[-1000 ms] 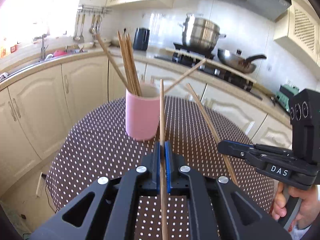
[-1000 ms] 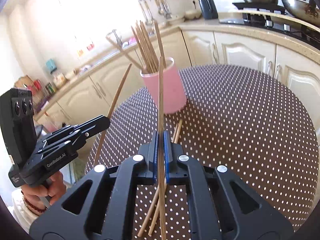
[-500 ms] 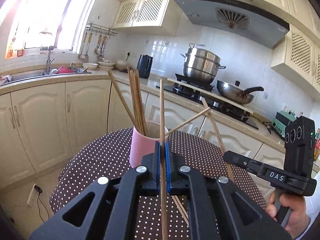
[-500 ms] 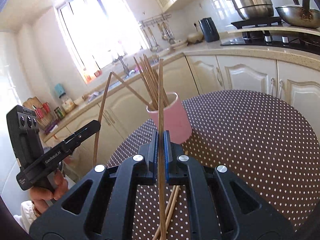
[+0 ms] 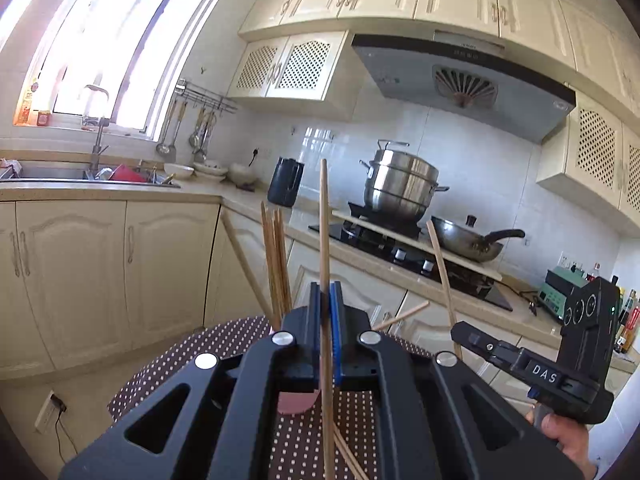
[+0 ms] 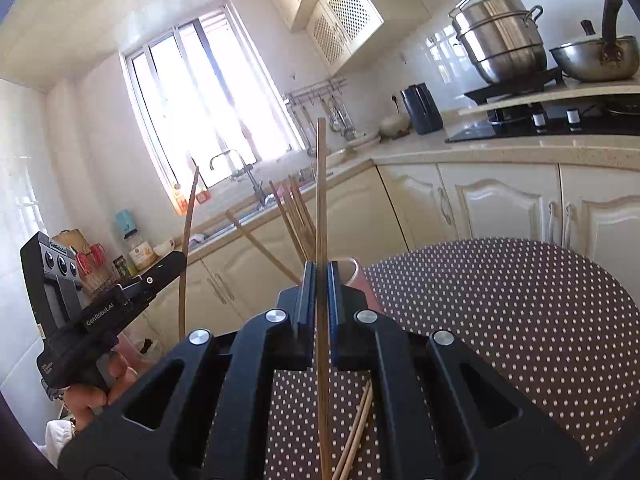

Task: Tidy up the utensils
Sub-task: 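Lift both held chopsticks up above the pink cup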

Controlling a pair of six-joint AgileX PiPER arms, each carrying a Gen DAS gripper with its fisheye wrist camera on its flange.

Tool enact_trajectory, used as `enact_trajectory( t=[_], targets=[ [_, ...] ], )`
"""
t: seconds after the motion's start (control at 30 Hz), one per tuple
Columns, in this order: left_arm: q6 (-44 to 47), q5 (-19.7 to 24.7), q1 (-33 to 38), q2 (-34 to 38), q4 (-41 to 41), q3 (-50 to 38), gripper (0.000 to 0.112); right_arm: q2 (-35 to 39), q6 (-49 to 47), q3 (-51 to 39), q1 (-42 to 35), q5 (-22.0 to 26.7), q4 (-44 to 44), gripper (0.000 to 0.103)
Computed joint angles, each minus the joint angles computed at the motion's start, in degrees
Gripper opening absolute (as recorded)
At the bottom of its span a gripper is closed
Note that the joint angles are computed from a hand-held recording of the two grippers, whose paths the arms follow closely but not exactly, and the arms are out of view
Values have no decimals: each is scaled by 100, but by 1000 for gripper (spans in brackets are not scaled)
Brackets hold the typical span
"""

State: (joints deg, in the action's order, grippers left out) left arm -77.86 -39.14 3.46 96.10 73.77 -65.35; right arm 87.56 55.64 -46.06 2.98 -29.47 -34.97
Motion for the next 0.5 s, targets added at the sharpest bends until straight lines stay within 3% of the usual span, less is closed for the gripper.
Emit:
enact_trajectory(
  t=[0.17,0.5],
  targets=[
    [164,-144,-31,317,-410,-377,5,389,-402,-323,-34,-318,387,6],
    [394,-20,-371,1170,-949,-1277,5,1160,-1158,-944,-33,-766,961,6]
  ],
)
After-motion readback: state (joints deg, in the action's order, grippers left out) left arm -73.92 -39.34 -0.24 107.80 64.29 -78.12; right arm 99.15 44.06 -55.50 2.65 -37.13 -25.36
